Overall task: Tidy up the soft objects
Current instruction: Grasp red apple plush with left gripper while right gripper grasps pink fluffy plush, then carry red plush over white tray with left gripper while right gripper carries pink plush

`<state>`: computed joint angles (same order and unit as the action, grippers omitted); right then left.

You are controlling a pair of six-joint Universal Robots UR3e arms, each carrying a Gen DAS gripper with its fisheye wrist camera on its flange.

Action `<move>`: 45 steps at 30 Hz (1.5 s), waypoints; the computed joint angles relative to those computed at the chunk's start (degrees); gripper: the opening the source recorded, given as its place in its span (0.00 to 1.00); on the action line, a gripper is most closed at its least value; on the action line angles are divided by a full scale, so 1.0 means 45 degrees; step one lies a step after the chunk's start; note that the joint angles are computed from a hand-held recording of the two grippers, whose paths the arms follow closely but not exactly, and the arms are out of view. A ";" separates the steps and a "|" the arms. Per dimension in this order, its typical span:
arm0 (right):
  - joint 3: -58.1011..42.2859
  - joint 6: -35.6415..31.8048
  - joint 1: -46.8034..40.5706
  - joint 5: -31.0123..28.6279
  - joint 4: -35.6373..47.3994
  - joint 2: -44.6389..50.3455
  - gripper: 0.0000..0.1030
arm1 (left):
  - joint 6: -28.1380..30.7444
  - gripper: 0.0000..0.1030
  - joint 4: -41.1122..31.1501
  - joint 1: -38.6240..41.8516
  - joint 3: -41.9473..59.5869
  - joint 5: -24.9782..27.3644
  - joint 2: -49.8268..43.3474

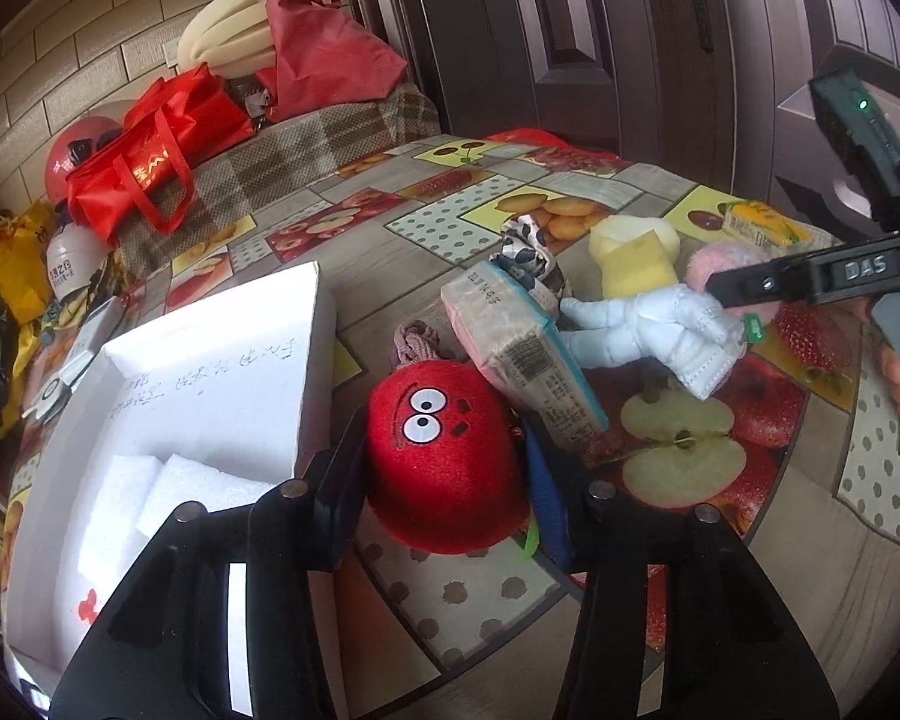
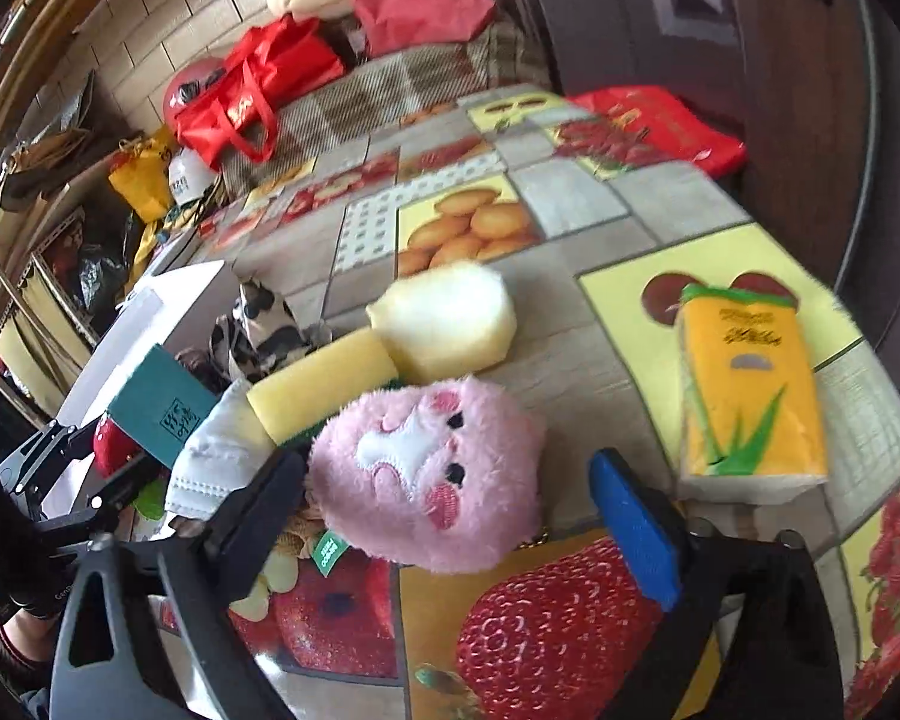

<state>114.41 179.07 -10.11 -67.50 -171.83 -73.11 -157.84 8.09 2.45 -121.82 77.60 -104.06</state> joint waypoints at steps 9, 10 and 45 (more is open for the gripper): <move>0.3561 0.1493 -0.1267 0.1030 -0.5318 -0.1112 0.63 | -0.0790 0.41 0.4220 0.1425 -0.2590 -0.1944 0.0846; 0.4102 0.1863 -0.1358 0.0973 -0.6569 -0.1146 0.63 | -0.0944 0.41 0.4827 0.1606 -0.2912 -0.2116 0.0906; 0.0839 0.1349 0.5595 -0.5774 -1.0908 0.2251 0.64 | -0.1396 0.41 0.6393 0.6781 -0.6155 -0.6005 0.2915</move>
<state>118.18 185.14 15.07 -93.48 -220.91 -62.98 -164.12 36.86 32.96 -149.52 50.58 -90.94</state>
